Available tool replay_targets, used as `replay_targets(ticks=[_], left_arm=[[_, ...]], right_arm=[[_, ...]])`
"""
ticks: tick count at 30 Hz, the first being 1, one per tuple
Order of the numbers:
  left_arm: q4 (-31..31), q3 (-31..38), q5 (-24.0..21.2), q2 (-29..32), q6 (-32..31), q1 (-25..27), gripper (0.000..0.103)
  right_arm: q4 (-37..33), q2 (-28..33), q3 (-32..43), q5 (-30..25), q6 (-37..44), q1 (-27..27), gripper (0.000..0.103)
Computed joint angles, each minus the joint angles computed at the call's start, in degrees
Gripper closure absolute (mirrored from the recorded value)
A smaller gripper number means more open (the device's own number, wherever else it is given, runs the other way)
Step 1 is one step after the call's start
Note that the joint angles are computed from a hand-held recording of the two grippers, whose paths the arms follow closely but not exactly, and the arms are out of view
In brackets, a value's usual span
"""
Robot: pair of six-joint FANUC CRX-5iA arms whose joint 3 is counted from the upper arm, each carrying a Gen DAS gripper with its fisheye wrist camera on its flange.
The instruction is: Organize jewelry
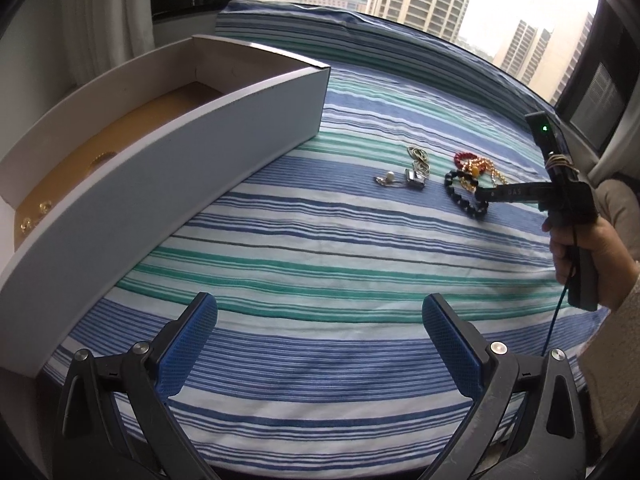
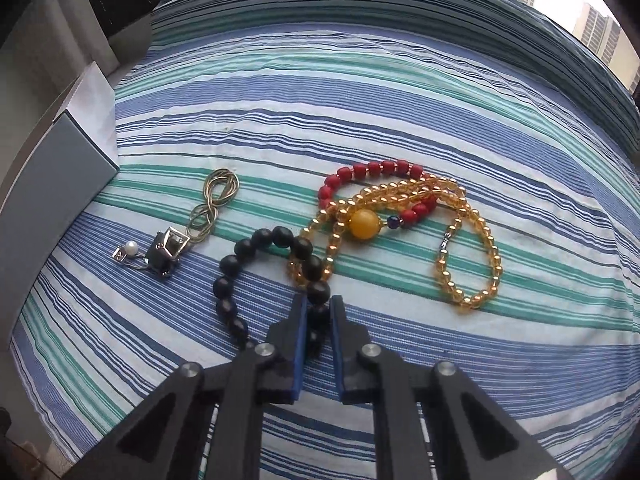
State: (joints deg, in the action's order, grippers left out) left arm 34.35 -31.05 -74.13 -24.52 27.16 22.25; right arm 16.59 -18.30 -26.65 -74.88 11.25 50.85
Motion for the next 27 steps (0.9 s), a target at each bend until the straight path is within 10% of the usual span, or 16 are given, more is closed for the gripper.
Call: replay_targets(ticks=[9,14,27], left_arm=[[-1.3,-0.1,0.6,0.8,0.5,-1.9,0.001],[-2.2,-0.3,0.6,0.6,1.0,-3.0,0.001],[-1.4,-1.0,-1.6,-1.7,-1.8,1.5,0.001]], right_arm=[[-2.1,-13.4,-6.4,6.5,-22.0,14.3,0.091],[-1.5,-7.0,-0.4,-4.0,-17.9,19.5,0.072],[-11.0,8.6,9.1,14.7,-4.6,-6.3,0.071]])
